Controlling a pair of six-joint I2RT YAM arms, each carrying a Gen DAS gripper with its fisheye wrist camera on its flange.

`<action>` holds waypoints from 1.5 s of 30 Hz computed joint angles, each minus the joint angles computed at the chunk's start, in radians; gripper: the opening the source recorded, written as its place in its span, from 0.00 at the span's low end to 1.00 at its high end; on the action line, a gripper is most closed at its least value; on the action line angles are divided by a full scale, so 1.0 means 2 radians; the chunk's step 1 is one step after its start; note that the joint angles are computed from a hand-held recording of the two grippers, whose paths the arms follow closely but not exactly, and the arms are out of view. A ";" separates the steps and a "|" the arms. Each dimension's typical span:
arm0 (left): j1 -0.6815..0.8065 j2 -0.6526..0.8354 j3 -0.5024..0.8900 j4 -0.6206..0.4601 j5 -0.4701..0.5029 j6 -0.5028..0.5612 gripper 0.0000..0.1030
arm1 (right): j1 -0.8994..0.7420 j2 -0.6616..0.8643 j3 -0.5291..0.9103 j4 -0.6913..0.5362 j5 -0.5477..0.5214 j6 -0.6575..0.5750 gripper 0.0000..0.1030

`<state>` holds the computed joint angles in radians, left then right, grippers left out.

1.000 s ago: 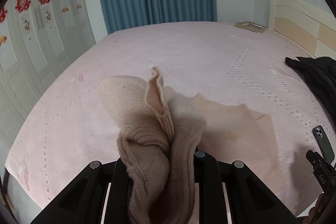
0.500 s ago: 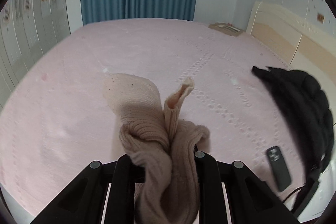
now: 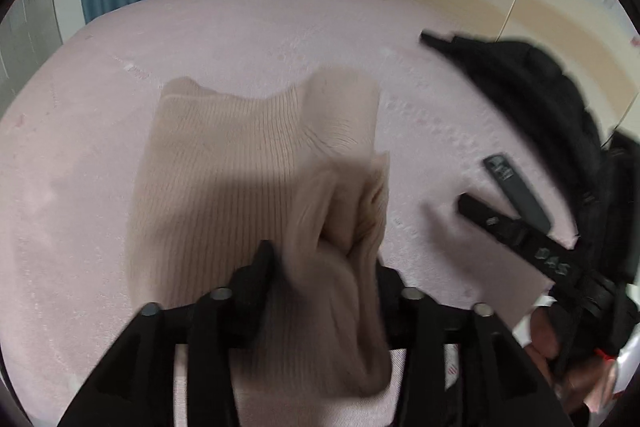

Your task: Fold small clothes

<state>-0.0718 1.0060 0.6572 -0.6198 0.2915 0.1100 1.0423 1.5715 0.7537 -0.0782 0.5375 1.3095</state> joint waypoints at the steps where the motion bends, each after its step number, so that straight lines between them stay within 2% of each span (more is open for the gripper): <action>1: 0.047 -0.008 0.001 -0.010 0.049 0.025 0.59 | -0.001 0.001 -0.001 0.015 -0.006 -0.007 0.39; 2: 0.083 -0.011 0.005 -0.019 0.086 0.045 0.69 | -0.004 0.004 -0.001 0.037 -0.017 -0.017 0.40; 4: 0.158 0.000 0.013 -0.034 0.160 0.098 0.72 | -0.013 0.012 0.005 0.070 -0.038 -0.035 0.44; 6: 0.196 0.015 0.017 -0.031 0.186 0.127 0.73 | -0.024 0.023 0.016 0.094 -0.062 -0.047 0.46; 8: 0.234 0.039 0.019 -0.013 0.198 0.148 0.73 | -0.042 0.037 0.029 0.114 -0.093 -0.062 0.48; 13: 0.294 0.149 0.056 0.018 0.232 0.195 0.73 | -0.074 0.095 0.098 0.081 -0.149 -0.079 0.50; 17: 0.316 0.203 0.075 0.042 0.244 0.196 0.73 | -0.095 0.108 0.091 0.135 -0.192 -0.077 0.51; 22: 0.320 0.266 0.110 0.039 0.254 0.180 0.73 | -0.115 0.121 0.112 0.137 -0.226 -0.090 0.52; 23: 0.315 0.271 0.112 0.043 0.256 0.171 0.73 | -0.119 0.120 0.108 0.153 -0.235 -0.094 0.52; 25: 0.315 0.282 0.120 0.037 0.268 0.172 0.73 | -0.122 0.116 0.107 0.163 -0.241 -0.097 0.58; 29: 0.305 0.275 0.111 0.053 0.264 0.164 0.73 | -0.122 0.141 0.175 0.075 -0.237 -0.118 0.61; 31: 0.301 0.267 0.104 0.060 0.256 0.165 0.73 | -0.109 0.167 0.246 -0.045 -0.194 -0.138 0.61; 32: 0.301 0.262 0.101 0.061 0.254 0.167 0.73 | -0.102 0.177 0.266 -0.077 -0.170 -0.144 0.61; 34: 0.298 0.252 0.091 0.073 0.245 0.167 0.73 | -0.097 0.196 0.292 -0.115 -0.150 -0.154 0.61; 36: 0.298 0.247 0.089 0.075 0.243 0.169 0.73 | -0.101 0.203 0.285 -0.101 -0.166 -0.156 0.61; 38: 0.300 0.244 0.089 0.071 0.243 0.174 0.73 | -0.112 0.209 0.273 -0.072 -0.195 -0.156 0.57; 39: 0.299 0.243 0.088 0.074 0.241 0.173 0.73 | -0.117 0.209 0.269 -0.057 -0.203 -0.160 0.42; 40: 0.300 0.243 0.089 0.075 0.241 0.173 0.73 | -0.118 0.208 0.265 -0.046 -0.205 -0.166 0.21; 42: 0.302 0.246 0.091 0.075 0.242 0.173 0.73 | -0.110 0.205 0.284 -0.049 -0.179 -0.216 0.16; 45: 0.303 0.251 0.095 0.074 0.243 0.170 0.73 | -0.090 0.199 0.302 -0.038 -0.143 -0.283 0.14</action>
<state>0.5348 1.5074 0.8465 -0.4710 0.7775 0.4491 0.8623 1.9703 1.3581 -0.1542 0.2516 0.7445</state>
